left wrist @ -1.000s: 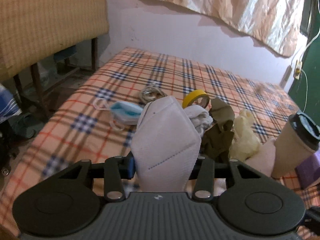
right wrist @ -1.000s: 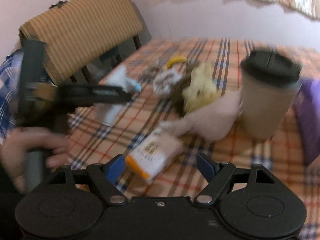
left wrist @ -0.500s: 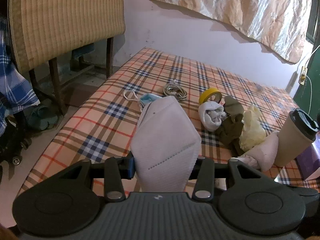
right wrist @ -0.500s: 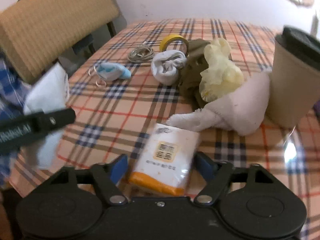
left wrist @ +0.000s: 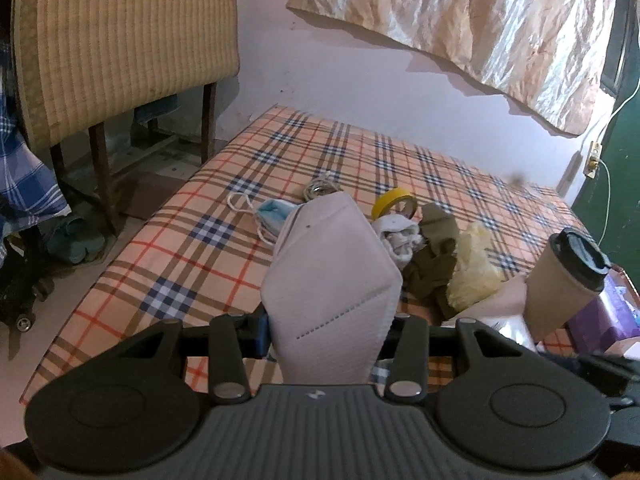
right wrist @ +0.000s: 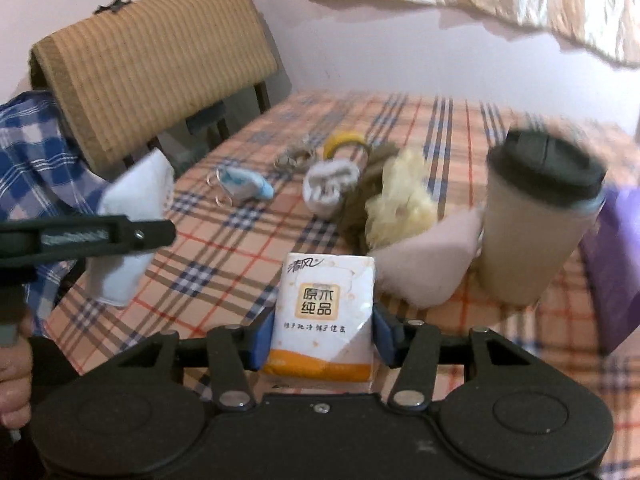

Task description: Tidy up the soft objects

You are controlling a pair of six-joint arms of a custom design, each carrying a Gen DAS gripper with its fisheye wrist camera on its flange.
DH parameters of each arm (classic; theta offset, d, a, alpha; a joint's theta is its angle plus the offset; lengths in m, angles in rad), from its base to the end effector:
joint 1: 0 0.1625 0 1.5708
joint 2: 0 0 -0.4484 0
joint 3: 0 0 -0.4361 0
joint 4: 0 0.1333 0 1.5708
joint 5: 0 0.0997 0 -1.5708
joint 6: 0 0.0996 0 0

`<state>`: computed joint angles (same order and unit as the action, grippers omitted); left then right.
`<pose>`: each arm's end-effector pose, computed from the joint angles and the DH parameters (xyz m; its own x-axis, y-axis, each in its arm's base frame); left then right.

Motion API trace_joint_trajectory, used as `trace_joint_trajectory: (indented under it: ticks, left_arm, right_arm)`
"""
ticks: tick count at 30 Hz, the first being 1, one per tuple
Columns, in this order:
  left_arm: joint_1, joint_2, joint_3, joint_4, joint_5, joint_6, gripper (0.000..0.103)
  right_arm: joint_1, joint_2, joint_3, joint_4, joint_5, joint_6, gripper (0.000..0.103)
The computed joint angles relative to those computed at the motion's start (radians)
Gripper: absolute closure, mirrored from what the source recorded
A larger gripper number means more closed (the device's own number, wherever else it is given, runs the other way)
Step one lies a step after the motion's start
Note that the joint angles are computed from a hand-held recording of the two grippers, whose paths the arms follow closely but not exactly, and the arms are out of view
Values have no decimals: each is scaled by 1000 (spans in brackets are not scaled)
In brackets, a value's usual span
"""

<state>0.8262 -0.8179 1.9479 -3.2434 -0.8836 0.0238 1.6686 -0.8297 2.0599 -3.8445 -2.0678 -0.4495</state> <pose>-0.2742 -0.5875 0.0808 -0.7764 0.2979 -0.5554 0.5990 0.6228 -0.5033 0.1415 -0.5631 0.1244 -0.8028 0.0744 0.5916 -0.4419 0.5919 -0.6741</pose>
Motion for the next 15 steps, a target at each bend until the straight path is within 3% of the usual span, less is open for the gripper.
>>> trace_joint_trajectory:
  ticks: [4, 15]
  left_arm:
    - [-13, 2, -6, -3, 2, 2, 57]
    - [-43, 8, -43, 31, 33, -5, 57]
  right_arm:
    - [17, -32, 9, -15, 4, -48, 41]
    - [37, -125, 10, 44, -6, -70, 41]
